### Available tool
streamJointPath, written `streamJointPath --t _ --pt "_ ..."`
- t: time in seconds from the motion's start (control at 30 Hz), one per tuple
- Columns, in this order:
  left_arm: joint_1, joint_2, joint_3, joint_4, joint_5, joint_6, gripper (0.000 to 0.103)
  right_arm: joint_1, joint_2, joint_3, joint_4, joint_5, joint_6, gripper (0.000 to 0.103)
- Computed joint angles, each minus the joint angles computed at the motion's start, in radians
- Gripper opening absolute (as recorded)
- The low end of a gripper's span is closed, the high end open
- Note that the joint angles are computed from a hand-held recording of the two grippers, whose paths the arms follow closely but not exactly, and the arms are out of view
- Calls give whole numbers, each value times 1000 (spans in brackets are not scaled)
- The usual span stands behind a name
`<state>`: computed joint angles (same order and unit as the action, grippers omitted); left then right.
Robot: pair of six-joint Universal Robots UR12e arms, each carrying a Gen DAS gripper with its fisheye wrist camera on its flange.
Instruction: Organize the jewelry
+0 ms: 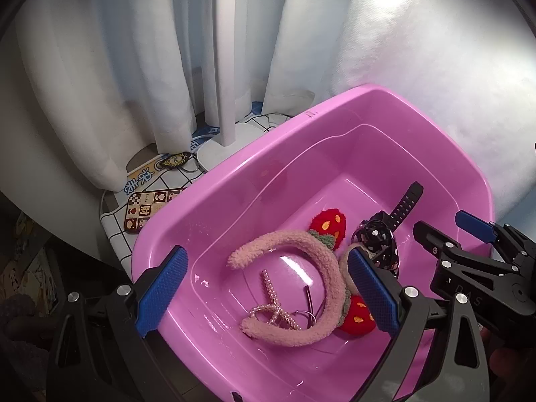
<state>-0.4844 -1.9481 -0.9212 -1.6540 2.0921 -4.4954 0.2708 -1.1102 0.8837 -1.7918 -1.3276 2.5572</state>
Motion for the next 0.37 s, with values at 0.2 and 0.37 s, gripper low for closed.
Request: streamJointPath --t 0.2,0.37 --pt "1 1 1 -8 -1 -10 95 0 0 -1 0 -1 1 70" --pt "0 0 4 -14 2 -13 95 -1 -2 0 2 0 -2 70"
